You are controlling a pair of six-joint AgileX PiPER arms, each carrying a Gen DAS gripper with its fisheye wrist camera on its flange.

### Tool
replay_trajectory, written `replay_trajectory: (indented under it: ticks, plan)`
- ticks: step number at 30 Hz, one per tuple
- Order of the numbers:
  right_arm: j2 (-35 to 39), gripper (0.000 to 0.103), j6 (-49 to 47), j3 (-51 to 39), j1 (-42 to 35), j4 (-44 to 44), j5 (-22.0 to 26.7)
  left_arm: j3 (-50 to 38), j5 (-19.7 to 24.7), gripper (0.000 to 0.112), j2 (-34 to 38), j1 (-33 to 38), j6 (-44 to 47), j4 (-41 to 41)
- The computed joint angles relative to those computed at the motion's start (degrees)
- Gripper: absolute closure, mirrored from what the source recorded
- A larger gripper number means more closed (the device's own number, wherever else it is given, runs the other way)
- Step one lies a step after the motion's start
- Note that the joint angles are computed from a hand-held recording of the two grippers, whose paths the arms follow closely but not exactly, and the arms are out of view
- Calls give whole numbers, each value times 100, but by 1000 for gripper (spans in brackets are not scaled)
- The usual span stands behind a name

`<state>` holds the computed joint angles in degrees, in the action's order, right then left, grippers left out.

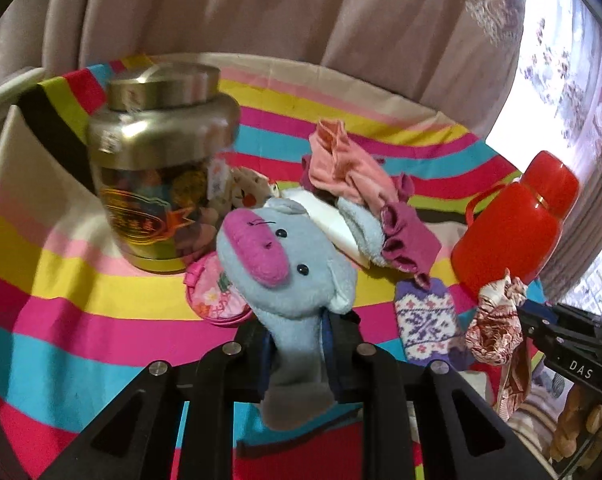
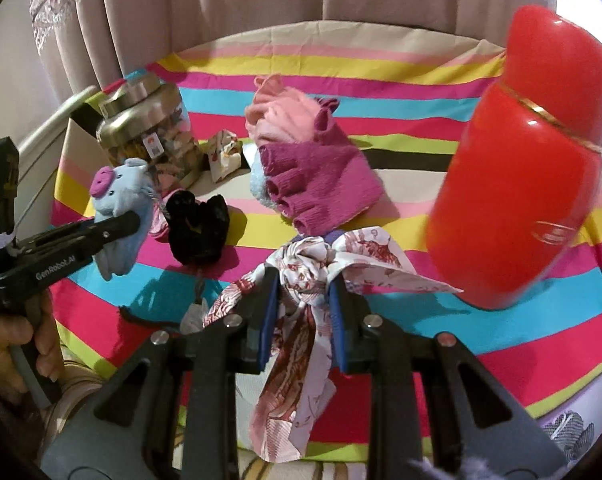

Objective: Organize soft objects
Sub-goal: 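Carry both items into the white box and open both tools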

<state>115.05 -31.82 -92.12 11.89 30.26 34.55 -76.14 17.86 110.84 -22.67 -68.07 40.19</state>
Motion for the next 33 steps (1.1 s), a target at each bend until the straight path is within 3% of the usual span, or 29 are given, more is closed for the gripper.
replay_trajectory:
  ticks: [5, 14, 22, 33]
  plan:
    - [-471, 75, -381, 481, -349, 333, 34, 211, 180, 90, -392, -375, -651, 538]
    - [-1227, 75, -1112, 1330, -1413, 757, 282, -123, 432, 90, -440, -1286, -917, 629]
    - [-1517, 75, -1696, 1742, -2680, 897, 632, -1185, 684, 90, 68, -2073, 89, -330]
    - [-1462, 75, -2165, 1690, -4156, 858, 1011, -3491, 1379, 90, 1367, -2840, 2051, -2149]
